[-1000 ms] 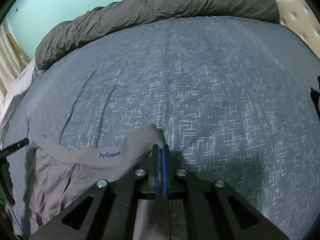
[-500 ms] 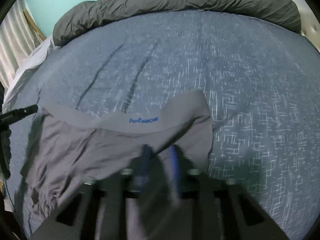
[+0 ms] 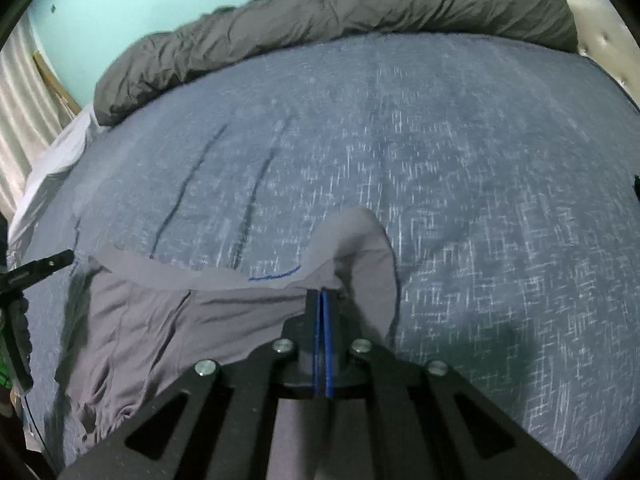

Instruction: Fold clothes

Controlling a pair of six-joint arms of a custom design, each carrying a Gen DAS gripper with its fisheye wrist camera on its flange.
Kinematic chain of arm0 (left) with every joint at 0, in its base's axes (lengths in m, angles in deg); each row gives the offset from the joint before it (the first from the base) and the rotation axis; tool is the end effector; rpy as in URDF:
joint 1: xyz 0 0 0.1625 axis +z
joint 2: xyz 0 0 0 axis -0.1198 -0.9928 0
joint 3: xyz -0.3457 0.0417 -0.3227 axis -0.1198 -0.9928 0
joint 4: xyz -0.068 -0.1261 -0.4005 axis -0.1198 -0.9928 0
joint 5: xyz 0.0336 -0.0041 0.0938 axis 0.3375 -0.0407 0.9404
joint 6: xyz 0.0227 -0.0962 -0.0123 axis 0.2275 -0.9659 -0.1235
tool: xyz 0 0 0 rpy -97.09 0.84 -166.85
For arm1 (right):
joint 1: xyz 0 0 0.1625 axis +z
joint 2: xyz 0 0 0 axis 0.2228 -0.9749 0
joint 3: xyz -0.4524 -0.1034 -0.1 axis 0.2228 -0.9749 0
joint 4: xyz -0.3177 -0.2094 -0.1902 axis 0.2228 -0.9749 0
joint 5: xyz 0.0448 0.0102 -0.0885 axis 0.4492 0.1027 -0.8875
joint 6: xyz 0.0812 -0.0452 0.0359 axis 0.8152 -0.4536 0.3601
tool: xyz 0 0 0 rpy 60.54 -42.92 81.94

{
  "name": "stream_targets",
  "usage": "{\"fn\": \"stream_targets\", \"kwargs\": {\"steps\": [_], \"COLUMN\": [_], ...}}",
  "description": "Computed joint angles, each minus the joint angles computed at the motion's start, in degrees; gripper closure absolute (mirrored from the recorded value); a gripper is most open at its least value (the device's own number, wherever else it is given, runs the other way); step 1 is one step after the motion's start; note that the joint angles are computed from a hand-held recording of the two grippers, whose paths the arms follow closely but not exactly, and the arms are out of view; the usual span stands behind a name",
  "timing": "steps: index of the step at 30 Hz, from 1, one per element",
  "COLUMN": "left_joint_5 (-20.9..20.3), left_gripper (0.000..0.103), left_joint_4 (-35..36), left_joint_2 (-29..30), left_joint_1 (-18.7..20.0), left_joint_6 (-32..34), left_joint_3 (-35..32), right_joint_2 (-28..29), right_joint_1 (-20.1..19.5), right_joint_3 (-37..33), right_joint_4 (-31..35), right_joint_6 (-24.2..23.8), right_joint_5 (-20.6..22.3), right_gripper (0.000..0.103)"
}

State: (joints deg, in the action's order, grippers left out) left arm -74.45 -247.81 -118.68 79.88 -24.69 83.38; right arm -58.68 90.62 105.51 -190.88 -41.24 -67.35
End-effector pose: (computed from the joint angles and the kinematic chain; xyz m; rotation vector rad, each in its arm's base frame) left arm 0.0335 -0.5511 0.3137 0.0110 2.4947 -0.8808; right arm 0.2138 -0.5246 0.0835 0.4236 -2.5508 0.6170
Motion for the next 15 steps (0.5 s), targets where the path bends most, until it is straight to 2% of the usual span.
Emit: {"fn": "stream_targets", "kwargs": {"steps": [2, 5, 6, 11, 15], "left_joint_5": [0.1, 0.4, 0.7, 2.3, 3.3], "left_gripper": [0.080, 0.080, 0.080, 0.080, 0.080], "left_joint_4": [0.6, 1.8, 2.1, 5.0, 7.8], "left_joint_2": [-1.0, -3.0, -3.9, -9.6, -14.5], "left_joint_1": [-0.2, -0.7, -0.9, -2.2, -3.8], "left_joint_6": [-0.4, -0.9, -0.9, -2.7, -5.5], "left_joint_3": [0.9, 2.5, 3.2, 8.6, 12.9], "right_joint_2": [-1.9, -5.9, -7.5, -11.9, -10.7], "right_joint_1": [-0.3, -0.5, -0.6, 0.4, 1.2], "right_joint_3": [1.3, 6.2, 8.2, 16.2, 19.4], "right_joint_4": [2.0, -0.1, 0.0, -0.8, -2.9], "right_joint_6": [2.9, 4.5, 5.0, 3.6, 2.2], "right_joint_5": [1.0, 2.6, 2.8, 0.3, -2.5], "right_gripper": [0.099, 0.085, 0.076, 0.075, 0.075]}}
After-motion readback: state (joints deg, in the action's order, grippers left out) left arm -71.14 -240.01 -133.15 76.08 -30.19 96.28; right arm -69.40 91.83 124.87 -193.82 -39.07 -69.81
